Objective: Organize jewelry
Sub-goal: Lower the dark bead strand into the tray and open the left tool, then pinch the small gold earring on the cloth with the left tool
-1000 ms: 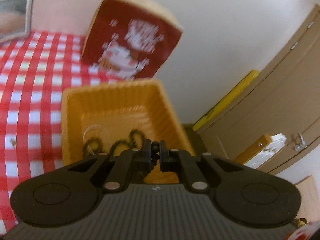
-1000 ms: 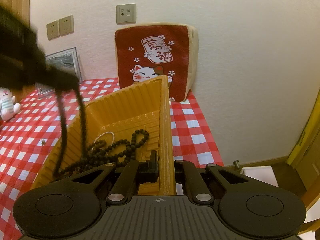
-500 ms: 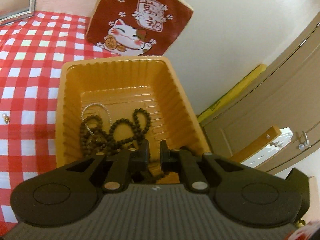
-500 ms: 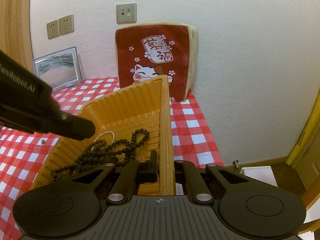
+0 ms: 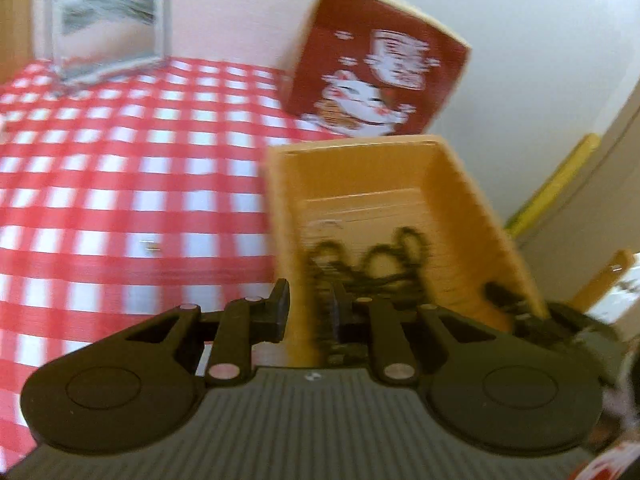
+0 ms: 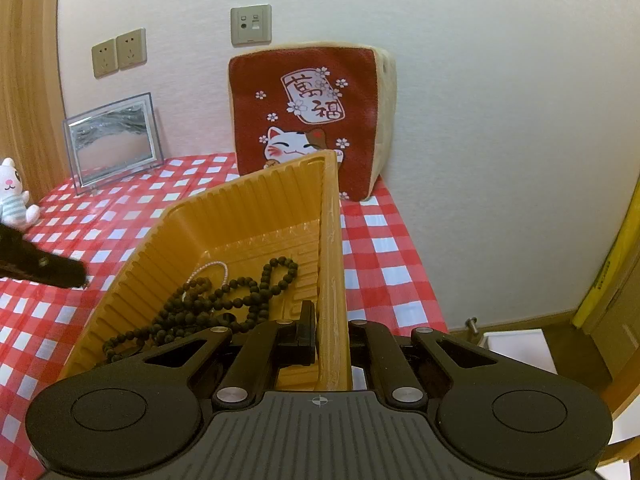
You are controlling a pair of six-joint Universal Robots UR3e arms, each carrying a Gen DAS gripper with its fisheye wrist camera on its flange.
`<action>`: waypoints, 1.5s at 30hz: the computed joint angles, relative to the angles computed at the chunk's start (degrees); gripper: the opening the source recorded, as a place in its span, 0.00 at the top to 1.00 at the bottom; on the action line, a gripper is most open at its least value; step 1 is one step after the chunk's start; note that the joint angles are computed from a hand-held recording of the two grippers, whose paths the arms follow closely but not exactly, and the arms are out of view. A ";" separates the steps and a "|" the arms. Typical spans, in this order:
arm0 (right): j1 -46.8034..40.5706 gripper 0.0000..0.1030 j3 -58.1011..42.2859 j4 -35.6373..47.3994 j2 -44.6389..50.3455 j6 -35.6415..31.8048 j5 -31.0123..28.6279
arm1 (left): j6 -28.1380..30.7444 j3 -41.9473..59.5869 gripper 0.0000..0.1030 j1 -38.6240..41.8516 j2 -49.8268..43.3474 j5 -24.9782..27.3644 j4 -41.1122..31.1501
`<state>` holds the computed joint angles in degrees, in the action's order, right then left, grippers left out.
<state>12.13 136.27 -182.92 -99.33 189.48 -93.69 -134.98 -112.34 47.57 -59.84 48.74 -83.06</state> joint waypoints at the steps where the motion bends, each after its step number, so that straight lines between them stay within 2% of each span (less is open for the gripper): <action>1: 0.01 0.95 -0.01 -0.03 0.06 0.00 -0.01 | 0.81 -1.21 0.83 1.37 0.74 0.59 1.16; 8: 0.03 0.95 0.03 -0.24 0.18 -0.15 -0.13 | 7.38 -8.80 0.83 9.93 4.63 2.37 6.45; 14: 2.58 0.95 0.46 -3.44 2.43 0.54 -4.11 | 10.13 -14.29 0.83 12.78 5.94 2.49 12.00; 20: 4.72 0.95 0.37 -5.04 3.81 1.92 -8.40 | 6.18 -19.43 0.82 8.51 1.75 4.12 27.35; 25: 5.33 0.95 0.05 -5.67 4.56 2.45 -10.23 | 1.96 -21.18 0.82 4.07 -7.44 6.20 43.30; 29: 5.80 0.95 -0.45 -5.46 5.16 3.02 -11.23 | -1.11 -19.79 0.82 0.60 -15.34 7.98 52.89; 36: 5.19 0.95 -1.25 -4.67 5.69 3.07 -10.92 | -6.63 -15.50 0.82 -5.45 -26.08 12.03 62.44; 41: 4.62 0.95 -1.33 -3.89 5.33 2.99 -10.20 | -8.88 -14.89 0.81 -7.30 -30.27 13.49 67.50; 45: 4.22 0.95 -1.31 -3.59 5.17 3.07 -9.74 | -8.91 -14.37 0.81 -7.26 -31.05 13.06 67.76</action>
<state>16.36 134.95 -186.50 -94.16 192.55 -103.43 -143.90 -126.71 40.30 -90.89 61.80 -15.30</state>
